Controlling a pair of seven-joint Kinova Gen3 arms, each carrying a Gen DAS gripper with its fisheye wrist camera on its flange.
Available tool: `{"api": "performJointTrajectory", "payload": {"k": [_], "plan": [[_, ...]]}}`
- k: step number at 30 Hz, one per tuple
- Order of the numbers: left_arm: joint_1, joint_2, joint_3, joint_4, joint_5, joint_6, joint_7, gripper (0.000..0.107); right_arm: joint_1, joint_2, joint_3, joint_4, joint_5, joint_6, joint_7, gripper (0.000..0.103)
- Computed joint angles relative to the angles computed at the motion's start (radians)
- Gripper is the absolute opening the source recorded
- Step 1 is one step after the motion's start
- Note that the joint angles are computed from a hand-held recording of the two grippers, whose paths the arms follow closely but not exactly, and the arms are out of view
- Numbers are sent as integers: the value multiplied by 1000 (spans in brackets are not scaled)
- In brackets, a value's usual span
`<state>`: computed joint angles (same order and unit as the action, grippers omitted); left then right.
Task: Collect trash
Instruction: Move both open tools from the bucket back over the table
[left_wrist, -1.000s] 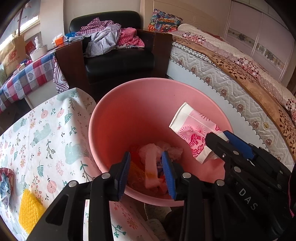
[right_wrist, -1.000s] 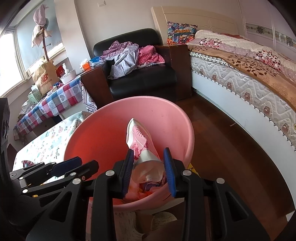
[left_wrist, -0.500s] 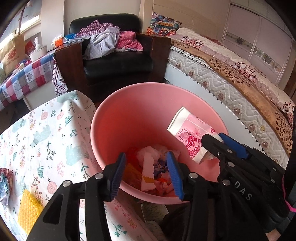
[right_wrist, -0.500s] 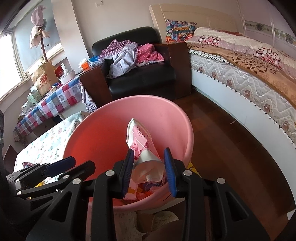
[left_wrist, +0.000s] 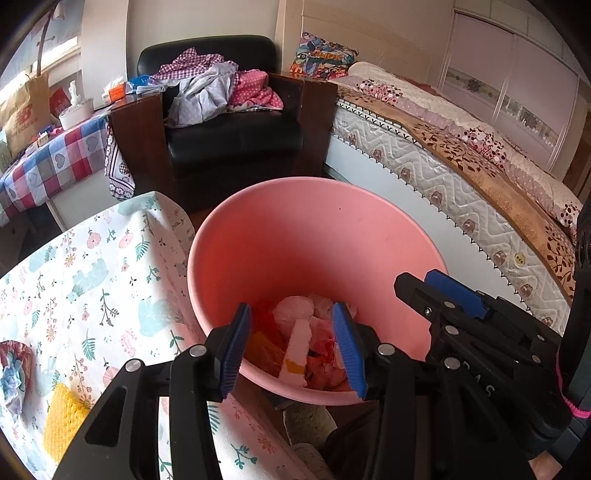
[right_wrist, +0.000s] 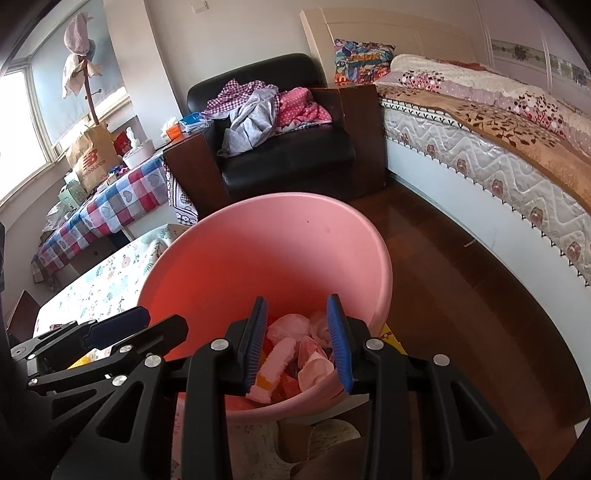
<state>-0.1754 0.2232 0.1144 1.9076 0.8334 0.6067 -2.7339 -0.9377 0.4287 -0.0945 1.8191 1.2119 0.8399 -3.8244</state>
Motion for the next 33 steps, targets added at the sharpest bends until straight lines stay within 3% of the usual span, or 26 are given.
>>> {"api": "performJointTrajectory", "payload": {"k": [16, 26, 33], "plan": [[-61, -48, -58, 21, 83, 67, -94, 45, -67, -7, -35, -43, 30, 134, 13, 34], [-169, -66, -134, 38, 179, 187, -252, 45, -95, -13, -50, -61, 55, 134, -10, 34], [-278, -73, -209, 53, 241, 272, -403, 45, -97, 11, -53, -130, 32, 69, 86, 34]]}}
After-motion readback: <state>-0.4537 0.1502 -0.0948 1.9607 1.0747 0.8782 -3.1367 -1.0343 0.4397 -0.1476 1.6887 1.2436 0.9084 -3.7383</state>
